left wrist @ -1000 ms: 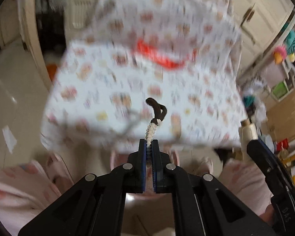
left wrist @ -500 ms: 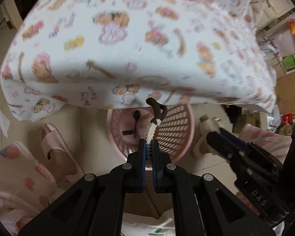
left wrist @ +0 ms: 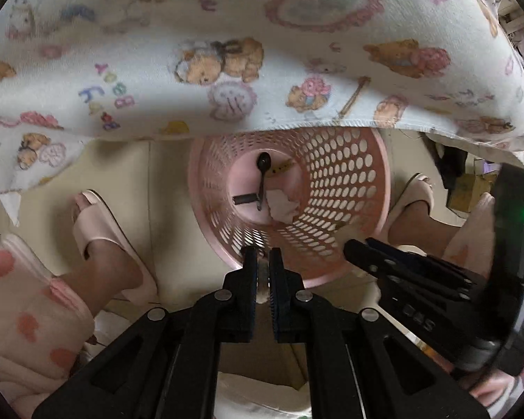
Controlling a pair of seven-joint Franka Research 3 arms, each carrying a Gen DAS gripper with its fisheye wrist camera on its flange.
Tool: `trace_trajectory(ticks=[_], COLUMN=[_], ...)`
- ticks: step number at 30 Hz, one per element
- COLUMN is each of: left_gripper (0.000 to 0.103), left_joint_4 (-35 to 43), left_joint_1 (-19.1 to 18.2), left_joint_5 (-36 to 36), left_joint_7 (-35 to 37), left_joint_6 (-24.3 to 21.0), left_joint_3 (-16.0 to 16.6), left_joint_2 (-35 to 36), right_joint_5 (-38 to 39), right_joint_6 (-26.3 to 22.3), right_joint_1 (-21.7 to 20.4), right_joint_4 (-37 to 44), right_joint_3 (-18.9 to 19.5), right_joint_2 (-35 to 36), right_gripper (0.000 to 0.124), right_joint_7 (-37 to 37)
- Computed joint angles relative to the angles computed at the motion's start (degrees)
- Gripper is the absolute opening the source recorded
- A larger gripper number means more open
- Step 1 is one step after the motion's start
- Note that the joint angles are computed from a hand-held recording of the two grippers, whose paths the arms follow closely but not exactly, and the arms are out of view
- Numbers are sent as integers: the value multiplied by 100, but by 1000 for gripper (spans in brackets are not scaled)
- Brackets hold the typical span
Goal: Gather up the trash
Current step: 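Open both grippers to drop the ornament and spool into the basket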
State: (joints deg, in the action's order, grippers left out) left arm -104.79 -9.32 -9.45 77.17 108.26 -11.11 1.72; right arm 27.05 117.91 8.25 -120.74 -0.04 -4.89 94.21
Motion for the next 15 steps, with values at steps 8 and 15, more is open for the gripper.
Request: trace_trajectory(ticks=[8,15], left_gripper=[34,41], left_joint_4=[-36,-56], left_joint_1=[64,89], left_joint_5=[-6,66], left_joint_7=[-177,-308], left_joint_6=[16,101], left_joint_3=[47,66], left_joint_2=[-77,-230], right_joint_5=[-61,-191], right_joint_6=[-108,-100], right_joint_1=[20,80], right_joint_4=[58,119], right_joint_3=[28,70], right_joint_2=[216,223], right_gripper=[23,23], right_joint_7=[59,19])
